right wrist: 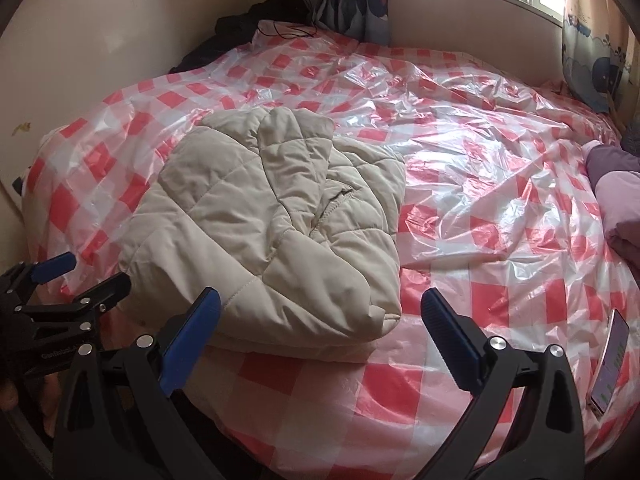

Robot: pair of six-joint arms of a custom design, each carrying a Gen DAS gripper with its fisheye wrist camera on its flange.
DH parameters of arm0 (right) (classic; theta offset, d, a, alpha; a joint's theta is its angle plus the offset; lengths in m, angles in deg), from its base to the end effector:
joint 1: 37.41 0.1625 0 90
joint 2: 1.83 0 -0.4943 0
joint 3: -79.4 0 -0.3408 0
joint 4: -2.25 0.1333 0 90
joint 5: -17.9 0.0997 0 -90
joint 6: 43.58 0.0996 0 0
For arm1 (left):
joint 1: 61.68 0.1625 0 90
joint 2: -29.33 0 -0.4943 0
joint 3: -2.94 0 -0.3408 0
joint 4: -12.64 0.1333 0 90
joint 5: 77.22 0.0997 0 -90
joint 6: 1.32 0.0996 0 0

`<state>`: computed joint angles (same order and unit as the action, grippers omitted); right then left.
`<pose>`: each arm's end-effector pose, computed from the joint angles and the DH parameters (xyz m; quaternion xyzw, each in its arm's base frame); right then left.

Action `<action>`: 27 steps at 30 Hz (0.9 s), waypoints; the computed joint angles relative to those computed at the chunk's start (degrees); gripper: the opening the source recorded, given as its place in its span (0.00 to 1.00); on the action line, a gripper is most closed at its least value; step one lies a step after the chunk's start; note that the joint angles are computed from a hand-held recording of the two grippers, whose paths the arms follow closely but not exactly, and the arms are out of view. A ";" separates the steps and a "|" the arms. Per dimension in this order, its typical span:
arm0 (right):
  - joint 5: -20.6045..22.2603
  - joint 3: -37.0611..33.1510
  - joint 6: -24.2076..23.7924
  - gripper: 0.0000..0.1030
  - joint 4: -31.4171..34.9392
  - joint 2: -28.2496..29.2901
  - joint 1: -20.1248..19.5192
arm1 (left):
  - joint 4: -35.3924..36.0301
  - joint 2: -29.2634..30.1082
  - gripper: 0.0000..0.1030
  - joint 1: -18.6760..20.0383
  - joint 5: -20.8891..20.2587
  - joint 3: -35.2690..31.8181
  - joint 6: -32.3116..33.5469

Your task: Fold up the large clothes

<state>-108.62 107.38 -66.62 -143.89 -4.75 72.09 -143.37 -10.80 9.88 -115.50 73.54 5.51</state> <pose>0.3799 -0.8511 0.0262 0.2537 -0.8831 0.2450 0.3096 -0.0488 -0.8151 0.3160 0.0575 0.8653 -0.3152 0.3855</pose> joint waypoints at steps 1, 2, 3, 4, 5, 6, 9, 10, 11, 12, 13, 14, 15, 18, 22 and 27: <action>-0.06 -0.22 0.30 0.94 0.88 -0.03 0.08 | 1.13 -0.39 0.93 0.10 -0.18 0.09 -1.36; -0.19 0.03 0.08 0.94 1.11 -0.13 0.22 | 1.58 -0.71 0.93 0.14 -0.32 0.31 -1.96; -1.13 0.00 -0.65 0.94 0.95 0.03 0.47 | 1.56 -0.94 0.93 0.05 -0.14 0.59 -2.02; -1.87 0.01 -1.30 0.94 0.72 0.16 0.66 | 1.42 -1.12 0.93 -0.05 -0.01 0.91 -1.98; -2.62 -0.06 -1.72 0.94 0.80 0.28 0.84 | 1.45 -1.32 0.93 -0.13 0.12 1.19 -1.99; -2.96 0.00 -1.75 0.94 1.04 0.24 0.92 | 1.60 -1.49 0.93 -0.25 0.14 1.43 -2.37; -4.22 0.10 -2.32 0.94 0.31 0.36 1.04 | 2.09 -1.63 0.93 -0.66 0.74 1.75 -1.92; -4.35 0.27 -2.02 0.94 0.37 0.24 1.00 | 2.81 -1.57 0.93 -0.73 0.76 1.53 -1.89; -4.01 0.78 -1.52 0.94 0.54 -0.10 0.89 | 3.26 -1.52 0.93 -0.83 0.86 1.44 -1.86; -3.98 1.15 -1.29 0.94 0.43 -0.30 0.84 | 3.43 -1.50 0.93 -0.95 0.99 1.43 -1.90; -4.02 1.66 -1.18 0.94 0.11 -0.54 0.80 | 3.39 -1.49 0.93 -1.11 1.04 1.59 -1.91; -3.91 2.08 -0.95 0.94 0.04 -0.78 0.75 | 3.60 -1.50 0.93 -1.18 0.85 1.59 -1.97; -3.97 2.26 -0.73 0.94 0.11 -0.90 0.71 | 4.01 -1.47 0.93 -1.23 0.69 1.48 -2.09; -4.20 2.46 -0.39 0.94 0.38 -1.01 0.64 | 4.32 -1.35 0.93 -1.40 0.63 1.31 -2.32; -4.50 1.40 -0.03 0.94 1.46 -0.57 0.62 | 4.82 -1.19 0.93 -1.35 0.23 0.76 -2.81; -4.38 0.49 -0.18 0.94 2.28 -0.04 0.61 | 5.30 -1.18 0.93 -1.26 0.12 0.47 -2.94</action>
